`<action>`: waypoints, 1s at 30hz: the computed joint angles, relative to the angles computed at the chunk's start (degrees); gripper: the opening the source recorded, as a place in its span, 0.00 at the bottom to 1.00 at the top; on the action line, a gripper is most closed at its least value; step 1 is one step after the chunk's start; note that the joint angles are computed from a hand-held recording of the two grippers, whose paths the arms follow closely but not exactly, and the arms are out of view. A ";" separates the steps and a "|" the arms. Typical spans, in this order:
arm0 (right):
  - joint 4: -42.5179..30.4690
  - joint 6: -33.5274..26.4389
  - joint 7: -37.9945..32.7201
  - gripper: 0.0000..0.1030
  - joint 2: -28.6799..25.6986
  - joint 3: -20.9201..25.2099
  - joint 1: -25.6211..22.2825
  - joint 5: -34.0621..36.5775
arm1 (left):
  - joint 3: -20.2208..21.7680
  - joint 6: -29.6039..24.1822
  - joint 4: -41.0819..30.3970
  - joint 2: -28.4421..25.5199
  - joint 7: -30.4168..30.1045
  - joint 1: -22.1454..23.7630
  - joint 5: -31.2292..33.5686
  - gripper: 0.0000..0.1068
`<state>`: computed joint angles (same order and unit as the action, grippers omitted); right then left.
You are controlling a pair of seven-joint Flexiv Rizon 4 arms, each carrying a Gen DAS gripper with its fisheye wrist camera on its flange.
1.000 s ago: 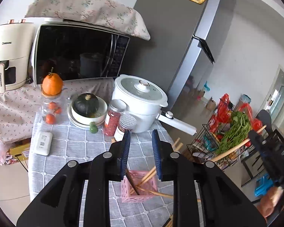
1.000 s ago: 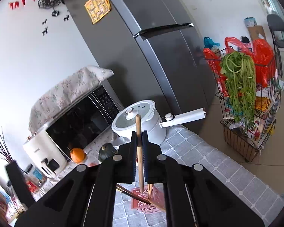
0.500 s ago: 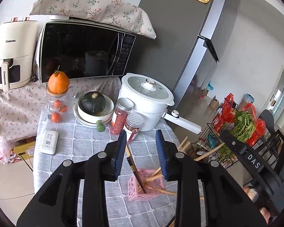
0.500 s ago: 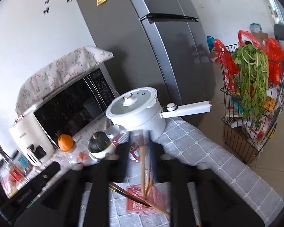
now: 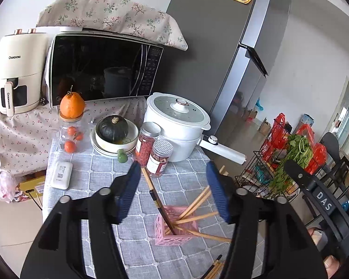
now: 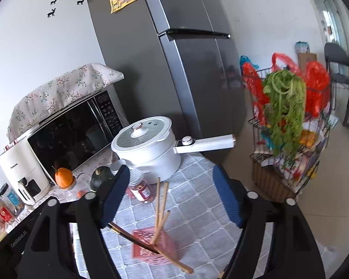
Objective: Organize utensils
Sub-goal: 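Lower both chopsticks into the pink holder and open both tools, then move both tools back over the remaining chopsticks on the cloth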
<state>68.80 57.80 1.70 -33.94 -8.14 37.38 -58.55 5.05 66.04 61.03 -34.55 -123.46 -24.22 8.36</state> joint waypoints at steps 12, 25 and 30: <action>10.46 -6.51 2.45 0.92 7.59 3.49 -0.62 -7.16 | 1.60 -4.67 0.48 1.68 -2.99 -3.77 5.92 0.80; 27.63 -6.96 4.98 0.93 16.96 11.25 -6.71 -4.95 | -1.46 -15.76 2.74 1.71 3.54 -5.89 9.42 0.90; 31.82 -7.29 0.79 0.93 18.77 13.41 -7.90 -1.88 | -2.68 -18.92 2.40 0.56 6.55 -6.58 9.52 0.90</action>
